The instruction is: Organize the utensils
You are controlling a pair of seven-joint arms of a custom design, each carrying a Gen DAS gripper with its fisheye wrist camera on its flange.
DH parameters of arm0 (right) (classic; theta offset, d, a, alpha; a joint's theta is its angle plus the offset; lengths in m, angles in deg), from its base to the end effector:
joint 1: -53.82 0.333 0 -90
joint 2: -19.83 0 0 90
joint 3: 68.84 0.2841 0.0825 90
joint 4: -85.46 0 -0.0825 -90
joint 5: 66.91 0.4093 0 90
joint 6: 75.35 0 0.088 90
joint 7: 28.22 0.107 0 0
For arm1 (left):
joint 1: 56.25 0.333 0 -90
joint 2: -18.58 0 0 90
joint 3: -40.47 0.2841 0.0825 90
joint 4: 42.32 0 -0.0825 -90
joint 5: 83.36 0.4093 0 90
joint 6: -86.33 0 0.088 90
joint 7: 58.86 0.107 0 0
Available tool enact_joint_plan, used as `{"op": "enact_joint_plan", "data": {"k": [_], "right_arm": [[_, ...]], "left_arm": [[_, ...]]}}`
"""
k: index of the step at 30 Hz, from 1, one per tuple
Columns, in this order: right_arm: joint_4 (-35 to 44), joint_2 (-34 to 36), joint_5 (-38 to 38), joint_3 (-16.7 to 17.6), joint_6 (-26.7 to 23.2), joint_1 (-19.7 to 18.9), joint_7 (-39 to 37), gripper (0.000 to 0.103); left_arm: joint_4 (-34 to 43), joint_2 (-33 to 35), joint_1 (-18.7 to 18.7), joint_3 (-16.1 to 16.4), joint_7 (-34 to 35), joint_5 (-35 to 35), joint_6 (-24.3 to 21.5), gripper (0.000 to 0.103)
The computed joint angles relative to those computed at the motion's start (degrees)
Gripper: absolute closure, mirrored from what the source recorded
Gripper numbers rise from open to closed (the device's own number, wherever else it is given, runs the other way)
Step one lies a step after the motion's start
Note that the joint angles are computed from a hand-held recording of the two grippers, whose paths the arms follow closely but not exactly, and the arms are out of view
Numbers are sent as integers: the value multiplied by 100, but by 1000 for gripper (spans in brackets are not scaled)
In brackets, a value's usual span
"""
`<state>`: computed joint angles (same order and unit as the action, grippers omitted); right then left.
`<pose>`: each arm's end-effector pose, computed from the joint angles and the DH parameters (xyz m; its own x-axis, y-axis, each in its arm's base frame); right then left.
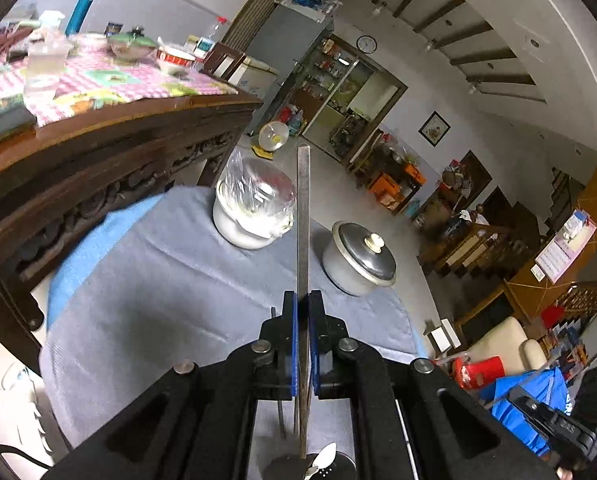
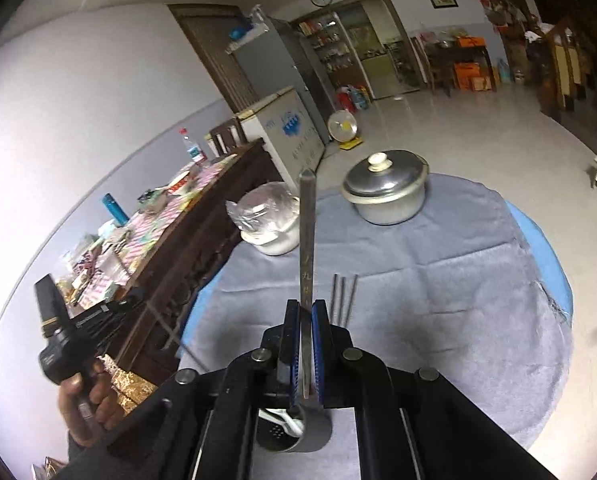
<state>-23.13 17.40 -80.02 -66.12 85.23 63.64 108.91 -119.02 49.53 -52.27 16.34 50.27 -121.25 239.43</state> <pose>0.6070 0.1465 0.5937 -0.1914 -0.8829 -0.4289 -0.5501 0.4584 -0.6980 0.7441 -0.1723 0.4929 -0.2897 -0.7744 0.5625 -0.7324 -0.1989 -0.6511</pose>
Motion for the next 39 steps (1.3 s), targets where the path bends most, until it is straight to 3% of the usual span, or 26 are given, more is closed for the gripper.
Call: {"op": "enact_joint_plan", "data": {"k": [5,15,24,30,39], "right_arm": [[14,101,204,33,69,100,-175,96],[116,351,417,-21,-57,305,-450,96],[139,412,33,-58,-244,421,-254,96],[174,487,-99,-51,-346,487,-240,96],[156,580,-168,-60,-442,581,-233,96]], "left_arm": [[38,175,-84,-31,-107,69,33,98],[-383,-17,28,-256,475,-292,111,98],[-814,-214,-36,-321,942,-461,443,98],[-1304,-448,0,-511,1626,-749,873,98],[-1581,-561,-77,-509,1955,-756,996,98]]}}
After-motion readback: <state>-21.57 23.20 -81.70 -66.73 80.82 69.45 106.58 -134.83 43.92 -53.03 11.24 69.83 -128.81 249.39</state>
